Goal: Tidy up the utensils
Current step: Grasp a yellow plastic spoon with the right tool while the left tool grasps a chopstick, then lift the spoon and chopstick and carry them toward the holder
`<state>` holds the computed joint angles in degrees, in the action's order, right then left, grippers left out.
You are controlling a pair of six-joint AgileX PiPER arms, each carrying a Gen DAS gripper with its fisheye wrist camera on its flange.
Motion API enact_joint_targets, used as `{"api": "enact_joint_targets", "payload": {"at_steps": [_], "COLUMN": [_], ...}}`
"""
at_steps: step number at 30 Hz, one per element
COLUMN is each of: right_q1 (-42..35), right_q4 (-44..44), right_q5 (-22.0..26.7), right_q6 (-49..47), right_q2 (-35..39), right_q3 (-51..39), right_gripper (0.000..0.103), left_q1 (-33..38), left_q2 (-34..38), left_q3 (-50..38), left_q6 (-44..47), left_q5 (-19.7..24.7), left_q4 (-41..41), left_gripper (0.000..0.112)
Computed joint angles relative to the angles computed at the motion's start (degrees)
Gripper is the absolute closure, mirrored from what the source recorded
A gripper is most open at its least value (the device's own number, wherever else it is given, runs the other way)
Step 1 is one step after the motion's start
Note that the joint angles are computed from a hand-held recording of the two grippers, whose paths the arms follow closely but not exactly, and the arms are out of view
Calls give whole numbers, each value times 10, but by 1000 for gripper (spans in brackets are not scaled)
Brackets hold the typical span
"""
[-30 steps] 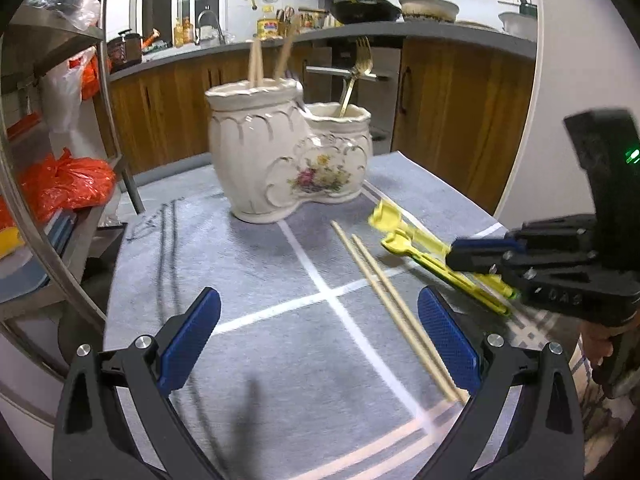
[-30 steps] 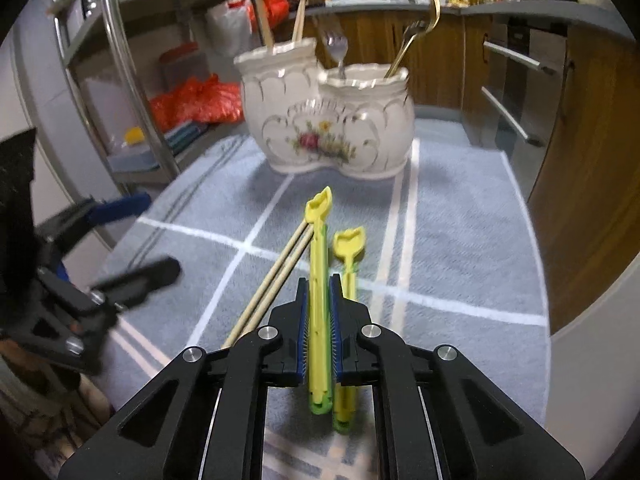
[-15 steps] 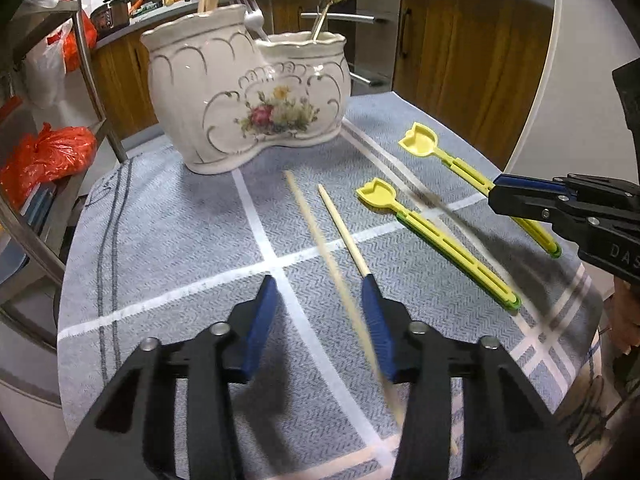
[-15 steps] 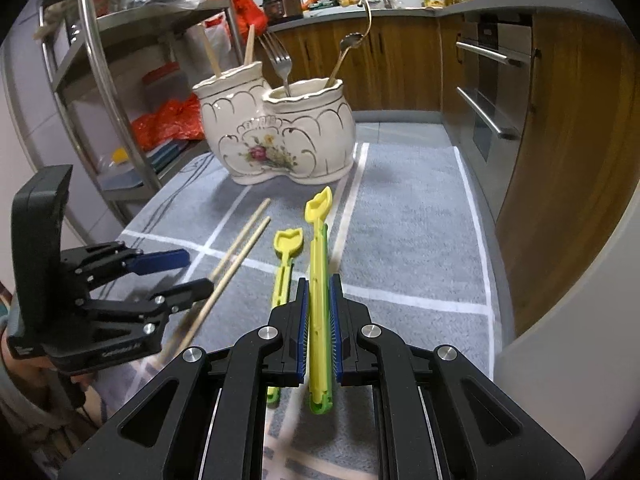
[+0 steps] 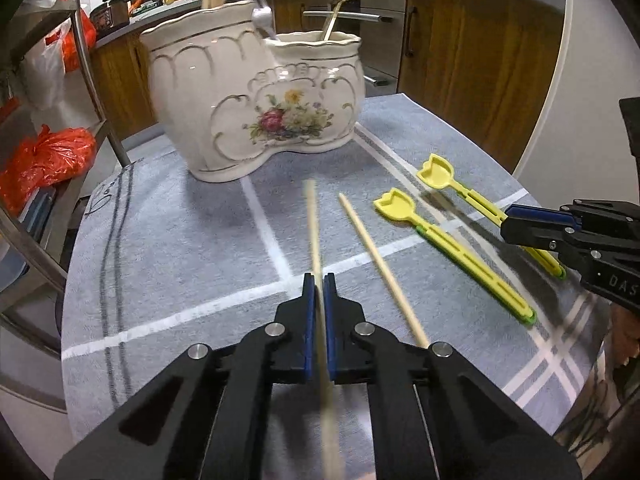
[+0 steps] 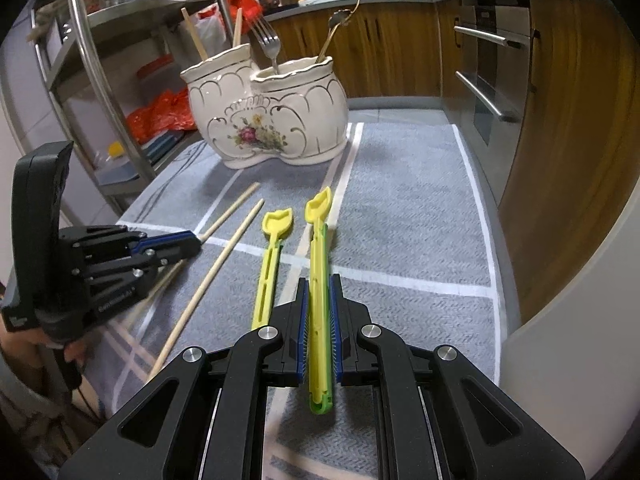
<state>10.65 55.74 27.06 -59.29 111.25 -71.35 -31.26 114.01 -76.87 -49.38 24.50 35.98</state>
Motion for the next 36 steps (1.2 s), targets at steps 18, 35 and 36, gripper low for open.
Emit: {"api": "enact_joint_targets", "payload": {"at_steps": [18, 35, 36], "right_q1": [22, 45, 45], "right_q4": [-178, -269, -268], "right_q5": [27, 53, 55], "right_q6": [138, 216, 213], "right_q2": [29, 73, 73], "right_q3": [-66, -144, -145], "right_gripper": [81, 89, 91], "left_q1": [78, 77, 78], "left_q2": [-82, -53, -55], "left_q3": [115, 78, 81], "left_q6": [242, 195, 213], "left_q5": [-63, -61, -63], "left_q4": [-166, -161, -181], "left_gripper": [108, 97, 93]}}
